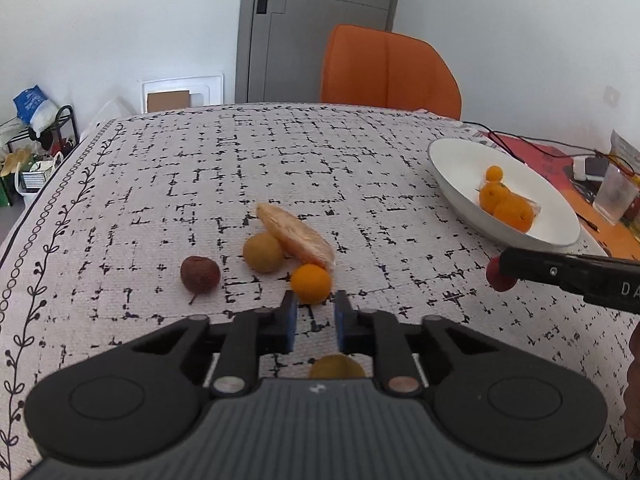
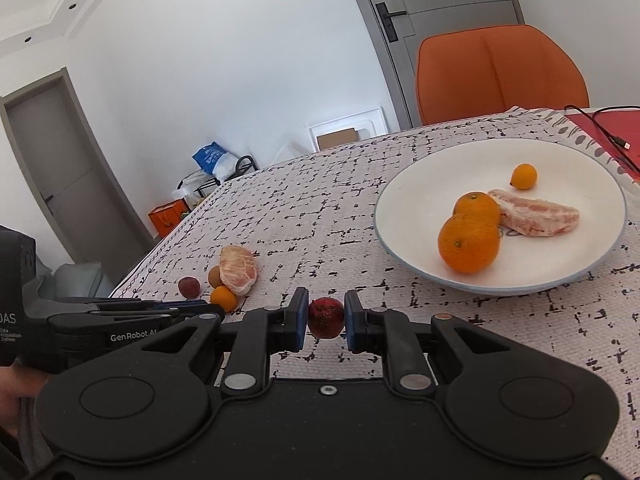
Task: Organize fruits
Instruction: 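Close the right tool on the red apple while the left tool grasps a tangerine, then carry the apple and tangerine over the white bowl and open both tools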
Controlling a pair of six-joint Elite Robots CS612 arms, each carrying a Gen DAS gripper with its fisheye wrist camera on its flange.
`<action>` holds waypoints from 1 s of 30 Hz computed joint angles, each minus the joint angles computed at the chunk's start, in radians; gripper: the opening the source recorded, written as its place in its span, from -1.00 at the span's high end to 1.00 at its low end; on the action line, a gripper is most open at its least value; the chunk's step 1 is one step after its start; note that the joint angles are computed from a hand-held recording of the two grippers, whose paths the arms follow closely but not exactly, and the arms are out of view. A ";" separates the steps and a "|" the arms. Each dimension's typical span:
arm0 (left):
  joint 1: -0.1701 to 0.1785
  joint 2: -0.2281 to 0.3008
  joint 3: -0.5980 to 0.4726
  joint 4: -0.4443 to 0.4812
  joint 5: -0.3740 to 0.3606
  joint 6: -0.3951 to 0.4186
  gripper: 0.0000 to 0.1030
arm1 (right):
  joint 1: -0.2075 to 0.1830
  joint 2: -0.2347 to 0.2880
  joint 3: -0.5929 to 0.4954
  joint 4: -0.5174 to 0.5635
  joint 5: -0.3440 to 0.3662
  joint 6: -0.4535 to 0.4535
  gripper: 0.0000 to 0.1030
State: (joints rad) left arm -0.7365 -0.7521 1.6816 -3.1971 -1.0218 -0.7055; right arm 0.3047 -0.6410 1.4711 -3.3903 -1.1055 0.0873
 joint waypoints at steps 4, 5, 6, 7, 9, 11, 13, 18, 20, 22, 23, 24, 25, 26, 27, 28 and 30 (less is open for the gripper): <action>0.001 0.006 -0.017 0.039 0.016 -0.007 0.42 | -0.004 -0.001 0.005 -0.014 0.000 0.010 0.66; 0.002 0.007 -0.020 0.039 0.017 -0.006 0.38 | -0.005 -0.002 0.006 -0.017 -0.001 0.011 0.66; 0.003 0.009 -0.021 0.035 0.017 -0.004 0.37 | -0.006 -0.003 0.008 -0.019 -0.003 0.012 0.66; 0.004 0.012 -0.024 0.033 0.016 -0.001 0.37 | -0.007 -0.003 0.009 -0.020 -0.005 0.013 0.66; 0.007 0.016 -0.031 0.036 0.016 -0.003 0.37 | -0.009 -0.005 0.011 -0.022 -0.011 0.016 0.66; 0.010 0.022 -0.036 0.023 0.014 0.000 0.40 | -0.011 -0.005 0.012 -0.026 -0.015 0.019 0.66; 0.012 0.024 -0.039 0.018 0.008 -0.001 0.57 | -0.013 -0.005 0.014 -0.031 -0.017 0.024 0.66; 0.006 0.019 -0.041 0.001 0.024 0.021 0.57 | -0.018 -0.006 0.018 -0.047 -0.019 0.034 0.66; 0.003 0.017 -0.043 -0.007 0.029 0.032 0.57 | -0.020 -0.006 0.018 -0.054 -0.018 0.037 0.66; 0.000 0.017 -0.047 -0.018 0.034 0.047 0.57 | -0.023 -0.006 0.021 -0.064 -0.019 0.043 0.66; -0.002 0.017 -0.048 -0.024 0.034 0.055 0.57 | -0.025 -0.007 0.022 -0.070 -0.020 0.046 0.66; -0.002 0.016 -0.051 -0.029 0.033 0.064 0.57 | -0.026 -0.008 0.024 -0.074 -0.023 0.048 0.66; -0.004 0.017 -0.055 -0.033 0.033 0.074 0.57 | -0.028 -0.009 0.026 -0.079 -0.026 0.051 0.66; -0.005 0.018 -0.058 -0.038 0.031 0.084 0.57 | -0.031 -0.010 0.028 -0.085 -0.029 0.055 0.67; -0.006 0.020 -0.064 -0.041 0.029 0.095 0.57 | -0.032 -0.011 0.032 -0.091 -0.034 0.059 0.67; -0.006 0.022 -0.070 -0.044 0.025 0.109 0.57 | -0.034 -0.012 0.034 -0.098 -0.038 0.064 0.66; -0.007 0.027 -0.082 -0.049 0.018 0.131 0.57 | -0.038 -0.013 0.038 -0.109 -0.047 0.075 0.66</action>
State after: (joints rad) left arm -0.7437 -0.7251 1.5992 -3.2457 -1.0038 -0.5742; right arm 0.2671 -0.6541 1.5095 -3.4995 -1.1526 0.1619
